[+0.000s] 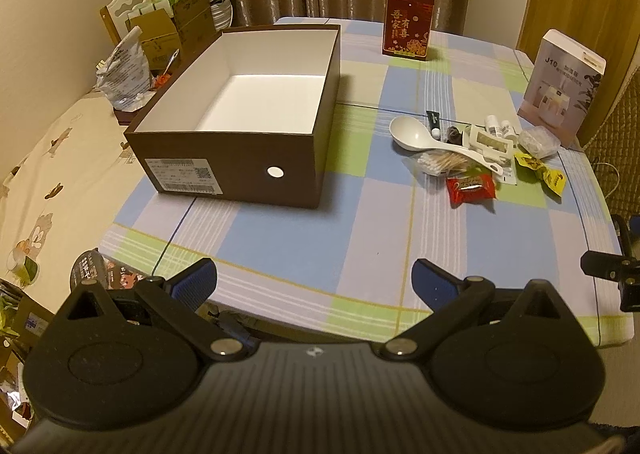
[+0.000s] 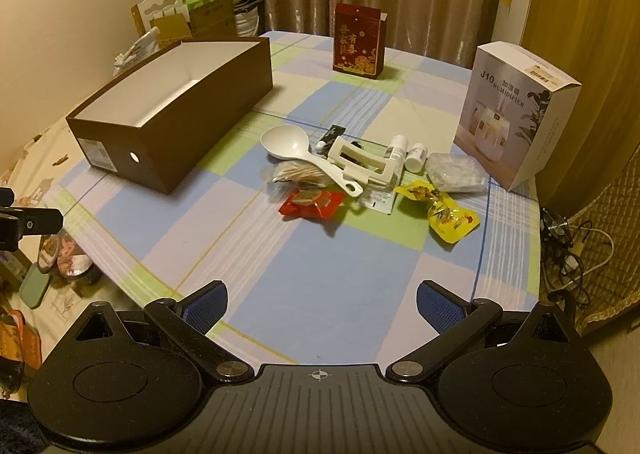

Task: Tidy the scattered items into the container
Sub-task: 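Move the right tool toward the white spoon and clip holder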

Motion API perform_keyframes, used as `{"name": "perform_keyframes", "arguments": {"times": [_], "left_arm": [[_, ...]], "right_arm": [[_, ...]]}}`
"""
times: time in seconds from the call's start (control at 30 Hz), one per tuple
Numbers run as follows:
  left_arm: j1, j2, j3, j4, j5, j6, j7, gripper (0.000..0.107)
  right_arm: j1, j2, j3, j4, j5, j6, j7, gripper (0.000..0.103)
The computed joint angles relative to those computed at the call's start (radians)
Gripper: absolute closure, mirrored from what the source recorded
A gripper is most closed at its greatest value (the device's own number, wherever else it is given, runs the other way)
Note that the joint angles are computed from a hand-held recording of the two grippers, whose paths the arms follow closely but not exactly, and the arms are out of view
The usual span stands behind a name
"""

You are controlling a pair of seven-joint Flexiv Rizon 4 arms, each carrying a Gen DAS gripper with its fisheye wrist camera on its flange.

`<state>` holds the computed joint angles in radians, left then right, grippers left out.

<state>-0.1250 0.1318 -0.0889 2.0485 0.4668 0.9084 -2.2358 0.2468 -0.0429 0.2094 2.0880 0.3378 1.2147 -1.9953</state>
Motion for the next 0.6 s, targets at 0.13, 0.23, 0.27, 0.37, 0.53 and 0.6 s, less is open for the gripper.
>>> {"name": "perform_keyframes", "arguments": {"times": [0.13, 0.23, 0.27, 0.37, 0.53, 0.6], "left_arm": [[0.0, 0.028, 0.002, 0.025, -0.004, -0.003, -0.001, 0.004], [0.004, 0.045, -0.003, 0.039, -0.007, -0.008, -0.006, 0.004], [0.006, 0.049, -0.006, 0.042, -0.008, -0.011, -0.008, 0.004], [0.011, 0.063, -0.011, 0.052, -0.008, -0.016, -0.013, 0.004], [0.019, 0.086, -0.018, 0.069, -0.005, -0.016, -0.018, 0.004], [0.021, 0.092, -0.019, 0.077, -0.011, -0.012, -0.011, 0.004]], "right_arm": [[0.005, 0.019, 0.003, 0.018, -0.001, 0.001, 0.005, 0.0], [0.01, 0.027, 0.001, 0.025, 0.007, -0.002, -0.006, 0.0], [0.012, 0.03, 0.001, 0.028, 0.008, -0.001, -0.006, 0.0], [0.017, 0.039, -0.001, 0.034, 0.017, -0.004, -0.008, 0.0], [0.024, 0.051, -0.006, 0.041, 0.041, -0.003, -0.021, 0.0], [0.028, 0.054, -0.005, 0.054, 0.032, 0.016, -0.013, 0.0]]}}
